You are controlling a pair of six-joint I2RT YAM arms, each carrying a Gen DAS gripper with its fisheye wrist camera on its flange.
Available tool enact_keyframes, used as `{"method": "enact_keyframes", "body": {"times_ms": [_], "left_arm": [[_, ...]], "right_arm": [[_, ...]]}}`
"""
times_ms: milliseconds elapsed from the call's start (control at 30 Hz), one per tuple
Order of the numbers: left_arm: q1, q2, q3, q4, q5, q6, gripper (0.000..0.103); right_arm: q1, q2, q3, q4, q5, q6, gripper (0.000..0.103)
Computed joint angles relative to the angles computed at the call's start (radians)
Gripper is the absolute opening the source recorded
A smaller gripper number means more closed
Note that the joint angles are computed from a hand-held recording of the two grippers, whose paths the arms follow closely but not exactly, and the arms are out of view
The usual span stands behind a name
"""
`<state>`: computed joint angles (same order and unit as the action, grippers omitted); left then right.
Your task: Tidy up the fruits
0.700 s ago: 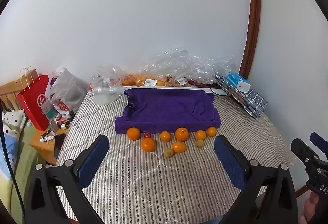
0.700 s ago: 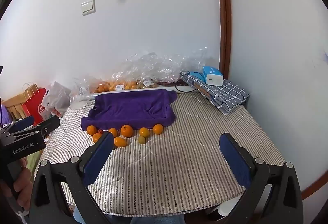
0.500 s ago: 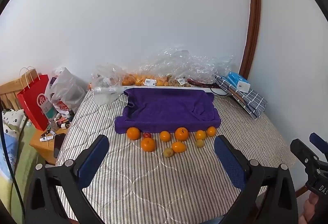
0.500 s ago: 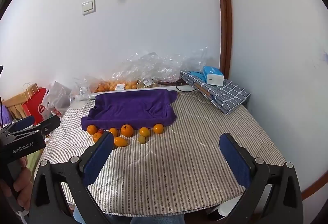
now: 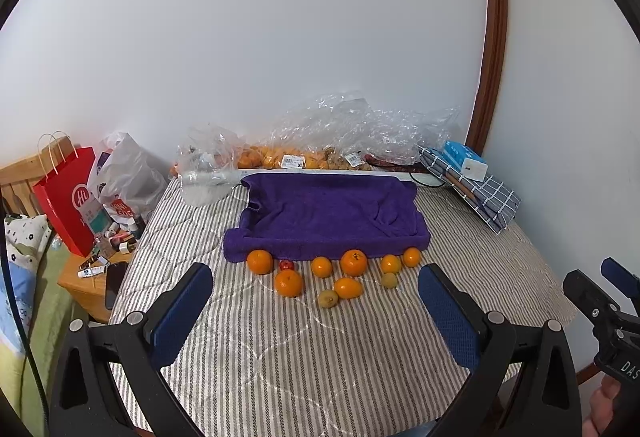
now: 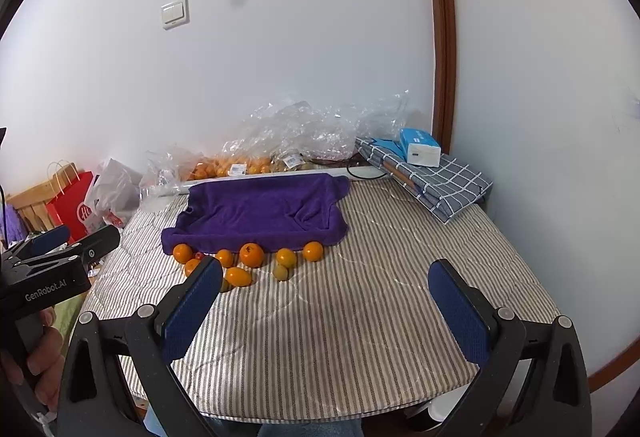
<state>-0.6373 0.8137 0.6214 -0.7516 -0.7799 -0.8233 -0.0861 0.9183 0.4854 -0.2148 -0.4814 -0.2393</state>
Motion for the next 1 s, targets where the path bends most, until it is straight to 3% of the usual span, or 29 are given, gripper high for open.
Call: {"method": "enact_keyframes", "body": {"times_ms": [400, 667, 800, 1000], "left_arm": [[-0.033, -0.004, 0.0, -0.004, -0.032, -0.021, 0.103], [-0.02, 0.048, 0.066, -0.106, 0.03, -0.056, 0.103], [-0.029, 0.027, 0.037, -0.044, -0.011, -0.038, 0.103], [-0.009, 0.028, 0.052, -0.063, 0.007, -0.029, 0.103]], "right_arm": [[-0.002, 0.003, -0.004, 0.002, -0.005, 0.002, 0.102], [0.008, -0.002, -0.015, 0.017, 0.005, 0.007, 0.102], [0.012, 0.003, -0.017, 0.024, 0.01, 0.01, 0.102], [0.022, -0.007, -0.022, 0.036, 0.018, 0.012, 0.102]]}}
